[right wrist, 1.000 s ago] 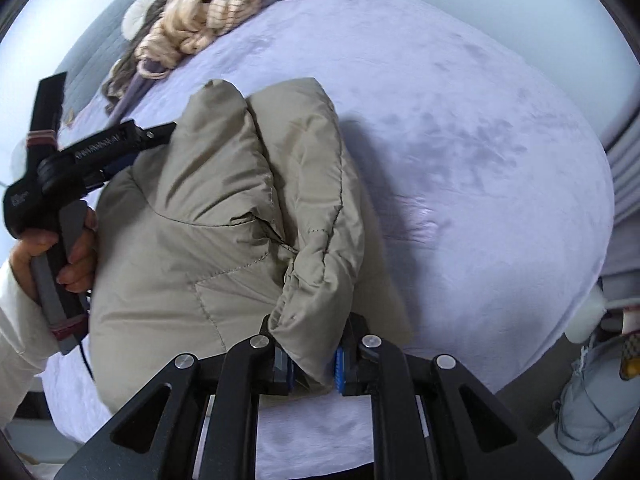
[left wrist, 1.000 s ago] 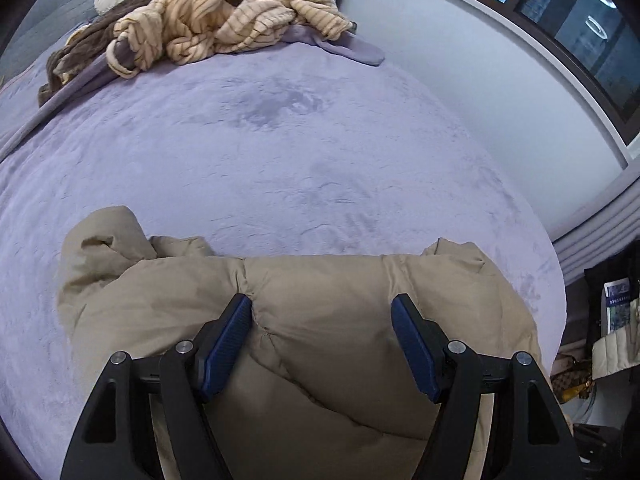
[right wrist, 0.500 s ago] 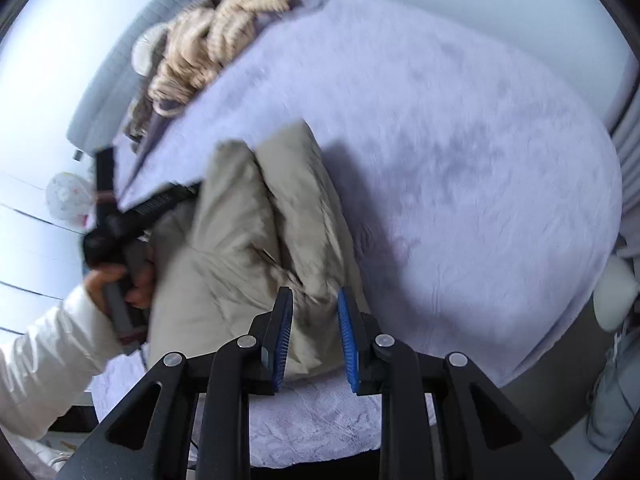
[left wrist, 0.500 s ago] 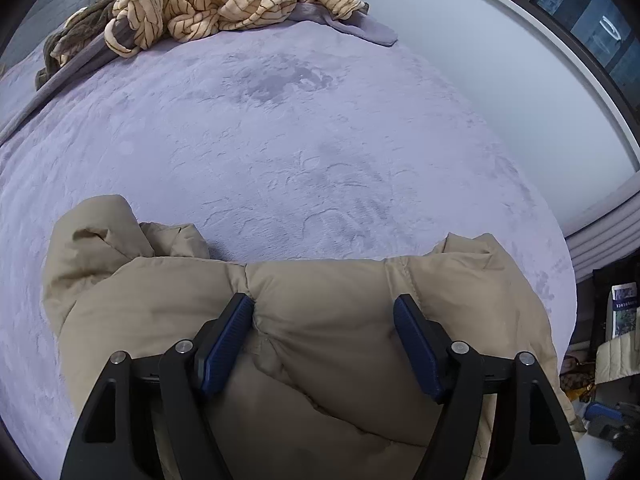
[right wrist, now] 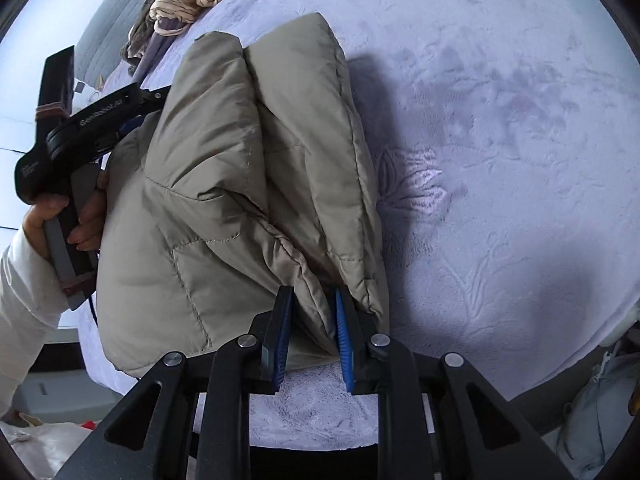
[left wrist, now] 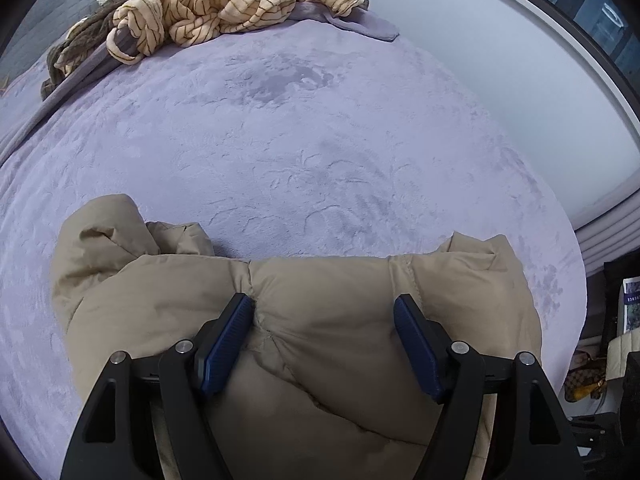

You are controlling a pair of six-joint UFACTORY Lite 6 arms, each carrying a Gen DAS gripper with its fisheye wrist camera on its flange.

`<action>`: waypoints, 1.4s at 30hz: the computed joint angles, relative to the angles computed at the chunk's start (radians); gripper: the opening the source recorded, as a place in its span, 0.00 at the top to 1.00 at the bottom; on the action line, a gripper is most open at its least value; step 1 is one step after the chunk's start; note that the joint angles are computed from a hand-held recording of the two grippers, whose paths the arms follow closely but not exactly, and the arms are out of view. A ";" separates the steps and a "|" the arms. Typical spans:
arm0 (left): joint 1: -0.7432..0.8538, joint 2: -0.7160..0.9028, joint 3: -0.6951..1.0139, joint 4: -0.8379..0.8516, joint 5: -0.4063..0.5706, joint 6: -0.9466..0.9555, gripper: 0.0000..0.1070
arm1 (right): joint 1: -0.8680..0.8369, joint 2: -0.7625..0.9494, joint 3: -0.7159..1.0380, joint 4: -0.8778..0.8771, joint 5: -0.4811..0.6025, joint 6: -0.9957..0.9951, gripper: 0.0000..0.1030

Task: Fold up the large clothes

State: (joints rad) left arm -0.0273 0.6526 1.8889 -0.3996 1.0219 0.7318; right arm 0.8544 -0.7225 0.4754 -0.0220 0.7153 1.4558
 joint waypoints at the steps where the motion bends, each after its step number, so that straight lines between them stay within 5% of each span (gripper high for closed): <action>1: 0.008 -0.015 0.002 0.007 0.017 -0.011 0.30 | 0.004 0.009 0.001 0.009 -0.005 -0.016 0.79; 10: 0.196 -0.244 -0.126 0.036 0.145 0.036 0.30 | -0.094 -0.001 -0.001 0.156 -0.003 -0.236 0.76; 13: 0.276 -0.316 -0.208 0.043 0.154 0.044 0.04 | -0.145 0.022 0.020 0.211 0.014 -0.332 0.76; 22: 0.463 -0.419 -0.375 0.054 0.190 0.098 0.04 | -0.249 0.137 0.113 0.296 0.064 -0.482 0.74; 24: 0.491 -0.419 -0.387 0.049 0.204 0.121 0.04 | -0.259 0.160 0.148 0.294 0.080 -0.475 0.69; 26: 0.503 -0.414 -0.396 0.056 0.207 0.132 0.04 | -0.262 0.163 0.179 0.280 0.075 -0.446 0.49; 29: 0.521 -0.405 -0.395 0.061 0.220 0.144 0.04 | -0.259 0.172 0.225 0.253 0.049 -0.397 0.32; 42: 0.618 -0.345 -0.285 0.077 0.284 0.253 0.04 | -0.036 0.385 0.427 -0.109 0.055 0.061 0.20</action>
State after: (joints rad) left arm 0.5906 0.3077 1.6036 -0.3228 1.3056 0.9850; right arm 0.8185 -0.3374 0.9026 -0.1305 0.7700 1.5165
